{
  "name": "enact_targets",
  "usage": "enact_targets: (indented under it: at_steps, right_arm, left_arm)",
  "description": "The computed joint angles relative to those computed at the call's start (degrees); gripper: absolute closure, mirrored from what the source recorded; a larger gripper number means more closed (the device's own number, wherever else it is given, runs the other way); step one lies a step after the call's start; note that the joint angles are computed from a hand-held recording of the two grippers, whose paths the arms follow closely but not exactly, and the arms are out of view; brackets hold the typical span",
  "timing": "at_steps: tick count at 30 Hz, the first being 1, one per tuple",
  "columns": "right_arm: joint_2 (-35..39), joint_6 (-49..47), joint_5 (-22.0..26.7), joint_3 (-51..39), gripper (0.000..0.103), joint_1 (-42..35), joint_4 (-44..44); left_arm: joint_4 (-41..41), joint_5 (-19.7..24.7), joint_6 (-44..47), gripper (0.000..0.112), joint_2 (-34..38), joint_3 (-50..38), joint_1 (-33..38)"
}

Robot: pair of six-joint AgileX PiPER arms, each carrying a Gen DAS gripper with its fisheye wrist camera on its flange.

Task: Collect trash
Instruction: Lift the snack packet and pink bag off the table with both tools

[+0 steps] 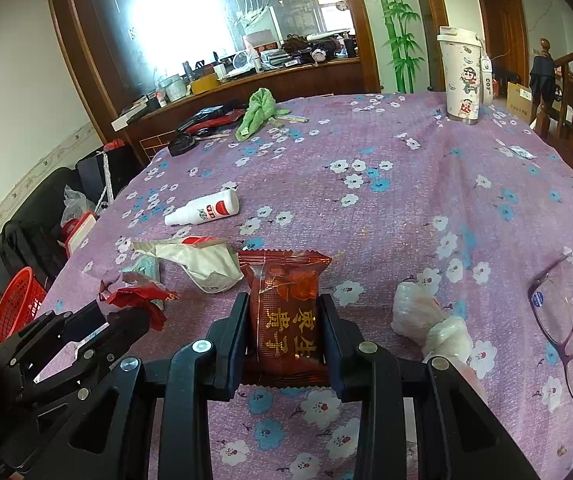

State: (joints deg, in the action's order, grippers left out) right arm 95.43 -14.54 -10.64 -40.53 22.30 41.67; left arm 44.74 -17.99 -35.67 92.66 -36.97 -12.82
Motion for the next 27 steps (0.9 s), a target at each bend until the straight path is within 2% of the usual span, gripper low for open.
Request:
enact_targets:
  at_steps: [9, 16, 20, 26, 27]
  right_arm:
    - [-0.53, 2.70, -0.52, 0.34, 0.067, 0.37, -2.77]
    - [-1.02, -0.43, -1.68, 0.83, 0.067, 0.83, 1.02]
    - [-0.68, -13.35, -4.13, 0.20, 0.067, 2.37, 14.40]
    - [-1.38, -21.85, -3.50, 0.06, 0.068, 3.33, 25.96]
    - [-2.18, -25.57, -4.45, 0.51, 0.068, 4.77, 30.38]
  left_arm:
    - [-4.17, -1.10, 3.57, 0.081, -1.14, 1.15, 0.22]
    - [-7.77, -1.88, 7.08, 0.081, -1.66, 1.95, -0.17]
    - [-6.22, -1.98, 5.64, 0.081, -1.67, 1.84, -0.02]
    - [-0.05, 0.05, -0.55, 0.081, -3.67, 2.54, 0.55]
    - [1.95, 0.24, -2.15, 0.081, -4.88, 3.25, 0.82]
